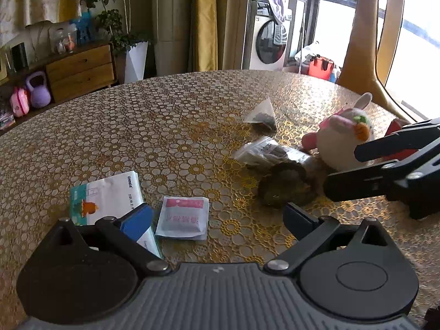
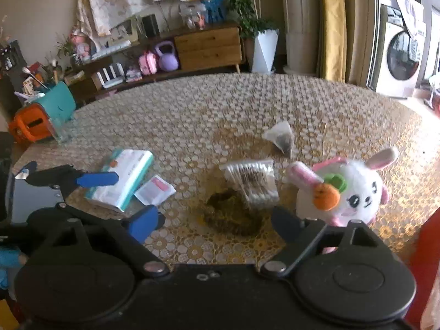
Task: Organize soft objects
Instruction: 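Withdraw both tools from the tin toward the items beside the bunny plush, then grasp the small white wipe packet with the left tool while the right tool grasps the brown bead string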
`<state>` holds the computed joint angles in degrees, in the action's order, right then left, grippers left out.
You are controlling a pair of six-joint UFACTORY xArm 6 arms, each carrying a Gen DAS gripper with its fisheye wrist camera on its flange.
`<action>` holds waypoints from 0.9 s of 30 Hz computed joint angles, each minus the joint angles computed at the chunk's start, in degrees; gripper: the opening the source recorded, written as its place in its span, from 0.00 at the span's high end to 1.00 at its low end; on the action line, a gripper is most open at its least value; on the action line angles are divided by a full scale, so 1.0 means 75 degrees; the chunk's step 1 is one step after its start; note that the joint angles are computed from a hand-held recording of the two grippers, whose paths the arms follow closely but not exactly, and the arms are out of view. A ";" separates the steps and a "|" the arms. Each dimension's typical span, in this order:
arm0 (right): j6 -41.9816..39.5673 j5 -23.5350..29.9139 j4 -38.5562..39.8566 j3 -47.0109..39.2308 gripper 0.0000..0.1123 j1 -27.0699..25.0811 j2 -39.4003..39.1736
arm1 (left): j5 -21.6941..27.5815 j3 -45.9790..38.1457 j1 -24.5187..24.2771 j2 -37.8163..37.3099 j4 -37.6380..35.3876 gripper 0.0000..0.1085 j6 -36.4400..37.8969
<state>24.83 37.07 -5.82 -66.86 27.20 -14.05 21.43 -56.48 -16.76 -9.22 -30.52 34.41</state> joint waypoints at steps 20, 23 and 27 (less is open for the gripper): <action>0.1117 0.0476 0.0421 -0.0810 0.32 -0.0437 0.1259 | 0.1433 -0.1553 0.0431 0.1347 0.0898 0.38 -0.1139; 0.1221 0.0531 0.0233 -0.0887 0.33 -0.0415 0.1368 | 0.1336 -0.1518 0.0431 0.1332 0.1057 0.45 -0.1255; 0.1207 0.0639 -0.0020 -0.0975 0.34 -0.0324 0.1467 | 0.1105 -0.1399 0.0441 0.1280 0.1303 0.59 -0.1371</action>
